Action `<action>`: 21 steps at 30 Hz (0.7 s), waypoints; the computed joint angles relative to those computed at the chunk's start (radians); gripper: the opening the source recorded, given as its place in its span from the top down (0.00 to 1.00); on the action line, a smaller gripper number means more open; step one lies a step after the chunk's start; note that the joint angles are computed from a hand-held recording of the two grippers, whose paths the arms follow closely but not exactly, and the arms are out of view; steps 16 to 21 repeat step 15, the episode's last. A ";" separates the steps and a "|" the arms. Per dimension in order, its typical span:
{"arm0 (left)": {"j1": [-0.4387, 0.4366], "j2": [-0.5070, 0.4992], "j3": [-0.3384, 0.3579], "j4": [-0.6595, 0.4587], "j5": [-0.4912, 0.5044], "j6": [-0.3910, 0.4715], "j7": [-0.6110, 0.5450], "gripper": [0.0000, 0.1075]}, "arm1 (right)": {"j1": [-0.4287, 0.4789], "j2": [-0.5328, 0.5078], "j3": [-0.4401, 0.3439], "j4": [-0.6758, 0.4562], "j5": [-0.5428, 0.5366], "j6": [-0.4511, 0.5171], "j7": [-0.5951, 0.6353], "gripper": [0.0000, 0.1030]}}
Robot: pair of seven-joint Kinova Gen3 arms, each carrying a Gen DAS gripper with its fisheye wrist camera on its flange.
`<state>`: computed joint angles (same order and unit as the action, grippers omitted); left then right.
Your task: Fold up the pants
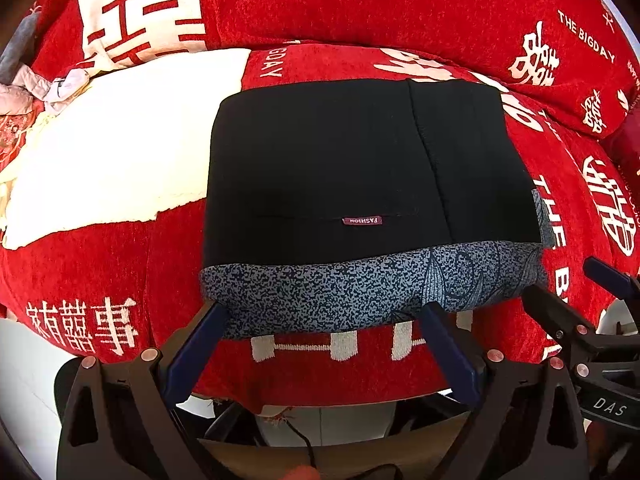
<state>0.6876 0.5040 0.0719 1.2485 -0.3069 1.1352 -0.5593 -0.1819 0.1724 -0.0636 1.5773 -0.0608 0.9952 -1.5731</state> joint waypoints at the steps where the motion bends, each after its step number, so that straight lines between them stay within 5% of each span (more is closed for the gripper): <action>1: -0.001 -0.001 0.001 0.000 0.000 -0.001 -0.002 0.09 | 0.000 0.000 0.000 0.000 0.000 0.000 0.000 0.02; 21: -0.005 -0.014 0.006 0.013 0.008 -0.012 -0.002 0.09 | -0.006 -0.009 0.000 -0.001 0.007 0.008 -0.018 0.02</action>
